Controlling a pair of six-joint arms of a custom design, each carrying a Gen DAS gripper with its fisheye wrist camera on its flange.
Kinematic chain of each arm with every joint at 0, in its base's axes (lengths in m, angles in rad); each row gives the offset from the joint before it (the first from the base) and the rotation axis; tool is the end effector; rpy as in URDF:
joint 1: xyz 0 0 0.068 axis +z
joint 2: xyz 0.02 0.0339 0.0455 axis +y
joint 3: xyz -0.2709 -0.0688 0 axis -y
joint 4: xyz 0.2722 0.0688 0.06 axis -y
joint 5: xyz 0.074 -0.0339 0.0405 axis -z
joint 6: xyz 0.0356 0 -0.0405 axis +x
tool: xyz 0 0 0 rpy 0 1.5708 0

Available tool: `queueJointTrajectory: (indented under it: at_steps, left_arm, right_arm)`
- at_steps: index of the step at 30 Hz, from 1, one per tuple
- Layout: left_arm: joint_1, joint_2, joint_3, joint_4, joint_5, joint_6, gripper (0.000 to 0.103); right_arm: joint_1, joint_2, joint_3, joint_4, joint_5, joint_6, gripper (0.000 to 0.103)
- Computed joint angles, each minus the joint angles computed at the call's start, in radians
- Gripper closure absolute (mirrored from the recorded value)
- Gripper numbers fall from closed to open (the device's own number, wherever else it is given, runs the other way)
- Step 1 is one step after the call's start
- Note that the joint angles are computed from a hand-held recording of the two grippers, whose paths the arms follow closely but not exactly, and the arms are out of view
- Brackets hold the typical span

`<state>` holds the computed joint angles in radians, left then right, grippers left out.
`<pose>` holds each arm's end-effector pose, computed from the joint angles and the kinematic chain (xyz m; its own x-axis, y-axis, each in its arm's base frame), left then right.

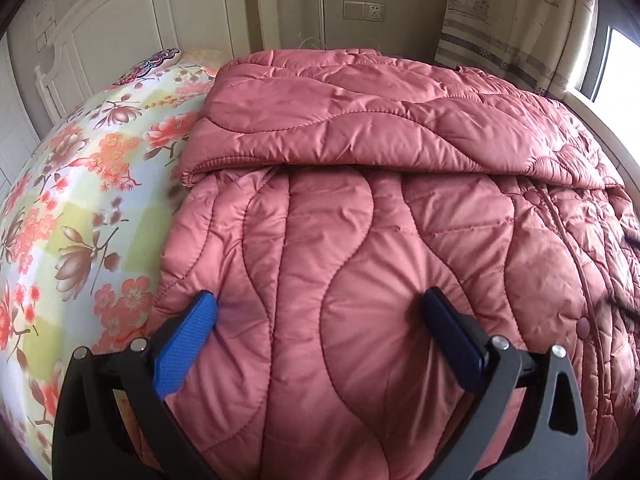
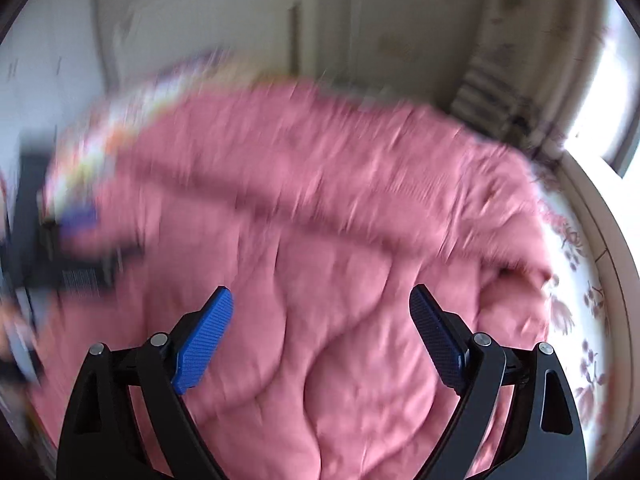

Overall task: Fold large clothes
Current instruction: 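Release the jacket and pull both grippers back from the folded sides, then move both open grippers to the hem edge of the pink jacket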

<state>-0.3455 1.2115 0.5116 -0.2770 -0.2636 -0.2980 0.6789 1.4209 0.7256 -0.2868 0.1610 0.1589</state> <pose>0.2217 -0.0699 0.1478 -0.8011 -0.0129 -0.5983 -0.0475 0.9980 0.0421 0.2274 0.1762 0.1623 -0.7262 -0.3853 -0.5694 -0.4412 0.8963 -0.0438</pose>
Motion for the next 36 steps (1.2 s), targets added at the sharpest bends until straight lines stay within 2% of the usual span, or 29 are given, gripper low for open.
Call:
queueJointTrajectory:
  at_steps: [2, 3, 5, 7, 9, 11, 13, 15, 19, 22, 26, 32, 36]
  left_arm:
    - [0.022, 0.003, 0.010, -0.004, 0.018, 0.018, 0.002]
    - [0.020, -0.011, 0.012, -0.025, 0.013, 0.017, 0.002]
    - [-0.015, -0.104, -0.012, -0.088, -0.041, -0.015, 0.002]
    - [-0.058, -0.225, -0.053, -0.137, -0.043, -0.008, 0.002]
    - [-0.172, -0.318, -0.090, -0.200, -0.138, -0.014, 0.002]
    - [-0.294, -0.310, -0.128, -0.214, -0.279, -0.044, 0.002]
    - [-0.329, -0.299, -0.144, -0.206, -0.318, -0.051, 0.002]
    - [-0.303, -0.289, -0.136, -0.203, -0.286, -0.044, 0.002]
    - [-0.186, -0.324, -0.145, -0.190, -0.134, -0.014, 0.002]
    - [-0.143, -0.334, -0.152, -0.180, -0.088, 0.001, 0.002]
    - [-0.173, -0.321, -0.149, -0.179, -0.125, -0.012, 0.002]
    - [-0.177, -0.317, -0.147, -0.178, -0.128, -0.021, 0.002]
    - [-0.173, -0.328, -0.151, -0.183, -0.123, -0.021, 0.002]
  right_arm:
    - [-0.017, -0.041, -0.073, 0.059, -0.038, 0.029, 0.017]
    - [-0.028, -0.060, -0.078, 0.033, -0.055, 0.040, 0.017]
    - [-0.024, -0.139, -0.107, -0.011, -0.031, 0.051, 0.017]
    - [-0.008, -0.249, -0.164, -0.036, -0.008, 0.048, 0.017]
    - [-0.013, -0.342, -0.223, -0.062, -0.012, 0.037, 0.017]
    - [-0.018, -0.396, -0.279, -0.076, -0.011, 0.042, 0.017]
    - [-0.075, -0.491, -0.395, -0.003, -0.083, 0.020, 0.017]
    - [-0.076, -0.576, -0.433, -0.021, -0.090, 0.029, 0.017]
    - [0.006, -0.606, -0.399, -0.116, 0.040, 0.117, 0.017]
    - [0.012, -0.638, -0.380, -0.128, 0.038, 0.120, 0.017]
    - [-0.009, -0.524, -0.297, -0.076, -0.013, 0.151, 0.017]
    - [0.053, -0.058, -0.120, 0.101, 0.031, 0.141, 0.016]
    - [0.043, -0.060, -0.118, 0.098, 0.022, 0.152, 0.016]
